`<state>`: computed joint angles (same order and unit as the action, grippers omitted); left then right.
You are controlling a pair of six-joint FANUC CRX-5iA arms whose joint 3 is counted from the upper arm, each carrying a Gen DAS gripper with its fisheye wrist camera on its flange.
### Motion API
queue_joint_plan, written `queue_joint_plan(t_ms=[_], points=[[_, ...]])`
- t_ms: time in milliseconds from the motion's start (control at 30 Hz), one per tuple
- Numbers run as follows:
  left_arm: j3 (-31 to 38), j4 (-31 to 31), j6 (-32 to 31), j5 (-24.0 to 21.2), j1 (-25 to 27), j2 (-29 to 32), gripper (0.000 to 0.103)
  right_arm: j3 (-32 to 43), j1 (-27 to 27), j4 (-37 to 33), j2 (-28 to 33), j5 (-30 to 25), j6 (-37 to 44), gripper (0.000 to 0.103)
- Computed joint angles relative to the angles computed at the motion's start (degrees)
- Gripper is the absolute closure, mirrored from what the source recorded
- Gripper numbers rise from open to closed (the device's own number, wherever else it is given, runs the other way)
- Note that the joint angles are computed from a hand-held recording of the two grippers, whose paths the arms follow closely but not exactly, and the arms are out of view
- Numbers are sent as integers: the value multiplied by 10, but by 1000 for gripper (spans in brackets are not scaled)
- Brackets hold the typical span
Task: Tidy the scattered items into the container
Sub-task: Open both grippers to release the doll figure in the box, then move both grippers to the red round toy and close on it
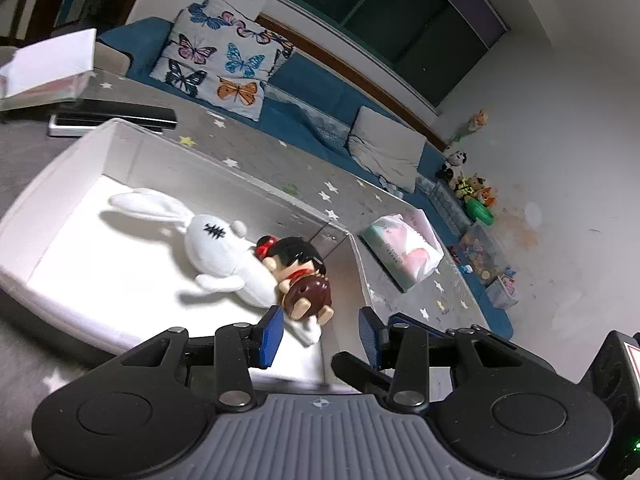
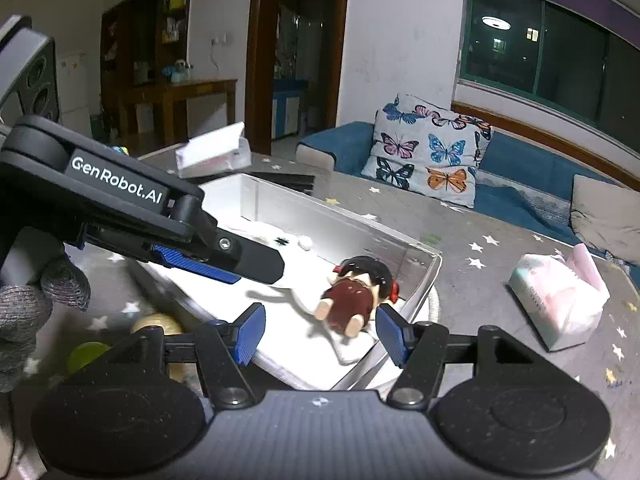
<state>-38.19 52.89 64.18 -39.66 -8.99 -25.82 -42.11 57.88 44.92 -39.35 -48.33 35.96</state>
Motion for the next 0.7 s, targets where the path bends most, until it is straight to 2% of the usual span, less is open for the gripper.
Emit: queue_joint_plan(t_ms=[67,333,700], points=[[-8,-9,6,-8,9,-18,59,-9,23,11,-16,-12,-16,36],[-37,-40,30,-33,35,-87,59,-39,108,41,-66,-67,-69,36],[-74,-65,68,-44,19,-137,59,-80,227,64,-136,-186,-132,35]])
